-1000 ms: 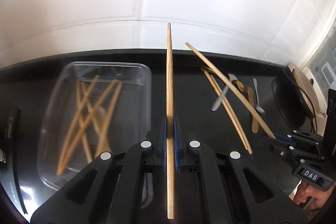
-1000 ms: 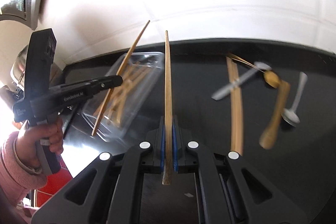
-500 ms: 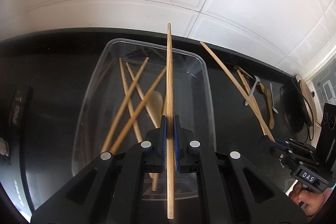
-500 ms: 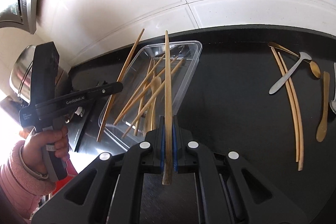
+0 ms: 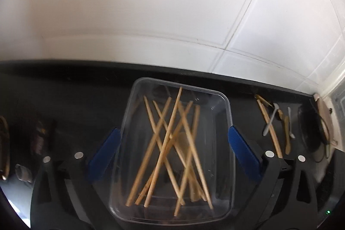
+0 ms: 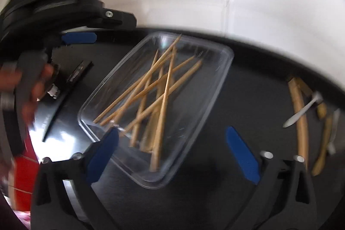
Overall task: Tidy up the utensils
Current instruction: 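Carry both chopsticks over the clear tray and open both tools, then grasp a chopstick with the left tool while the right grasps the amber spoon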
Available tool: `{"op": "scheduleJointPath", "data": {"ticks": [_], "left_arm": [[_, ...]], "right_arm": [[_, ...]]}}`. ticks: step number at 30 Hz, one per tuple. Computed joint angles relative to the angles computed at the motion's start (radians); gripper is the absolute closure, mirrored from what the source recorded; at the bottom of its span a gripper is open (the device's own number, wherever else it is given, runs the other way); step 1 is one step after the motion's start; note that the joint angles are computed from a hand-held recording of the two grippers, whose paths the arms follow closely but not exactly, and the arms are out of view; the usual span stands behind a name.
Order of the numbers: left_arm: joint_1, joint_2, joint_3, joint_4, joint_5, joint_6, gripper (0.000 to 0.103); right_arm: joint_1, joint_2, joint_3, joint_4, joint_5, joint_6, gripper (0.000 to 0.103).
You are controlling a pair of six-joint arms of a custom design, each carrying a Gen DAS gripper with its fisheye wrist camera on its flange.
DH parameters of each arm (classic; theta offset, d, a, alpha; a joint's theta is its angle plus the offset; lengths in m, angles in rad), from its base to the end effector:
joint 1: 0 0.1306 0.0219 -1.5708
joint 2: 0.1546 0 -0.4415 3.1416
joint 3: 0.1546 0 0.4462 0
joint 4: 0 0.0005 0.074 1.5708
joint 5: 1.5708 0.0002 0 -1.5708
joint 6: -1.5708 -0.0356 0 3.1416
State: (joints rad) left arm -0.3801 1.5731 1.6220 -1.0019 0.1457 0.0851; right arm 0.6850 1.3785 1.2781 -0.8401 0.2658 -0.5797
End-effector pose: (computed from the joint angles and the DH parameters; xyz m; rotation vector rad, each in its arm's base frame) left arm 0.5548 -0.2277 0.4993 0.4333 2.5124 -0.3685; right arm 0.4034 0.3169 0.4394 -0.0225 2.4763 0.2099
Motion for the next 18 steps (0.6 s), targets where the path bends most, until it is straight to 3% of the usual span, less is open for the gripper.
{"op": "scheduleJointPath", "data": {"ticks": [5,12,18], "left_arm": [[-0.032,-0.002,-0.017,-0.014,0.001,0.015,0.006],[-0.156,0.038,0.004,-0.047,0.020,0.015,0.006],[-0.272,0.098,0.047,-0.066,-0.001,0.020,0.006]], "right_arm": [[-0.030,-0.115,-0.121,-0.113,0.073,-0.092,0.006],[-0.156,-0.323,-0.315,-0.280,0.044,-0.332,0.006],[-0.250,-0.463,-0.400,-0.340,0.030,-0.323,0.006]]}}
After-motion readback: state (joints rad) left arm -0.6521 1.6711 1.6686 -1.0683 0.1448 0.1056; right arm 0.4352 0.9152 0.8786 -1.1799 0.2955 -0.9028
